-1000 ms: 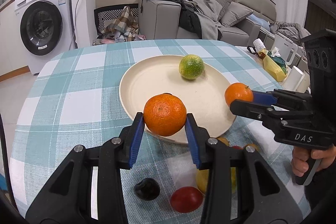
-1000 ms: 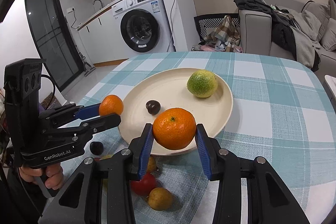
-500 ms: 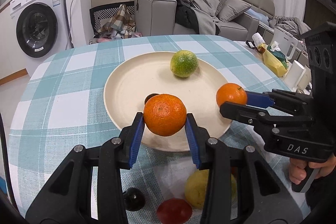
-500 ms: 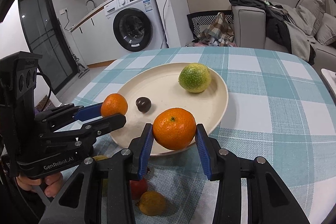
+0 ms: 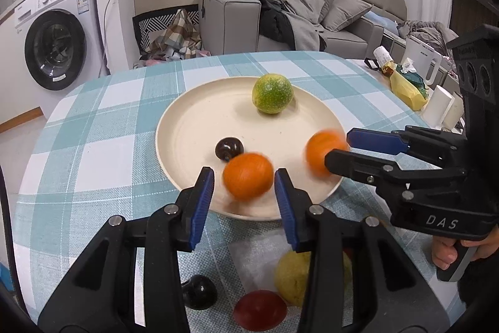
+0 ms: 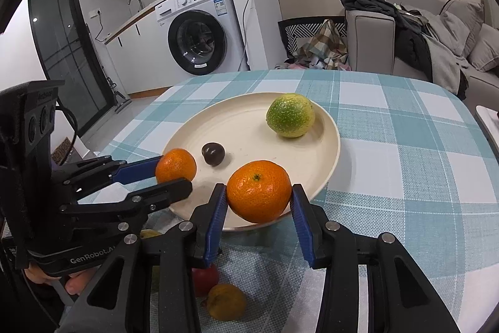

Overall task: Organize fruits
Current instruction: 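Lift both oranges onto the cream plate and open both grippers, then withdraw both grippers from the plate toward the remaining fruits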

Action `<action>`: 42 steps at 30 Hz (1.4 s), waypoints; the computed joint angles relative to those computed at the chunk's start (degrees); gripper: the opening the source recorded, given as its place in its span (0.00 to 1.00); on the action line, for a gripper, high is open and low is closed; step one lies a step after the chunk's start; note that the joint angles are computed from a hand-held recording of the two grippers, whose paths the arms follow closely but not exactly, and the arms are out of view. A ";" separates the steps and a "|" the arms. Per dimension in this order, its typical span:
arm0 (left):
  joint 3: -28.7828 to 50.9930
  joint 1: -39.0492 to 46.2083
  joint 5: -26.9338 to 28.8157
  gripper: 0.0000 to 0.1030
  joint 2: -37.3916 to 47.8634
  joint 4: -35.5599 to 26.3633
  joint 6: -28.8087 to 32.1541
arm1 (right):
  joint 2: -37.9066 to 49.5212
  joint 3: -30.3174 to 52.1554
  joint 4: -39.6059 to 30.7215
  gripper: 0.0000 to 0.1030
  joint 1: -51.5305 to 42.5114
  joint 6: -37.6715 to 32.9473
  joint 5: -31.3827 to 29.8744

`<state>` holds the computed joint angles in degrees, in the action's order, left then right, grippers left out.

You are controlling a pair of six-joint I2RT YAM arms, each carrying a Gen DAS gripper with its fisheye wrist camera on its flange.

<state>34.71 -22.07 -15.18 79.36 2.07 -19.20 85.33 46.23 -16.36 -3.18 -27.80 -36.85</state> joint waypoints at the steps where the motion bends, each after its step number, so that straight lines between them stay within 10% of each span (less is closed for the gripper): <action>1: -0.18 -0.10 -0.23 0.45 -0.57 -0.17 -0.09 | -0.39 -0.31 0.36 0.46 -0.05 -0.04 -0.03; 4: -1.44 -1.03 -2.95 0.77 -2.66 0.01 -0.52 | -1.23 -1.24 1.65 0.48 -0.33 -0.29 0.37; 10: -3.47 -2.30 -6.04 1.00 -7.44 -2.00 -1.64 | -2.14 -2.12 2.21 0.76 -2.01 -0.93 -0.94; 17: -6.34 -1.57 -6.81 0.99 -13.84 -4.11 -3.17 | -2.54 -2.27 2.12 1.00 -3.19 -0.96 -0.65; 42: -13.66 -5.33 -8.90 0.99 -27.75 -11.25 -7.13 | -2.73 -0.18 -12.68 1.00 -7.68 -15.68 -2.87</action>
<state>21.05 -27.40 -24.07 51.60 -9.19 -26.33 82.61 46.04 -29.05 -10.86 -43.48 -39.72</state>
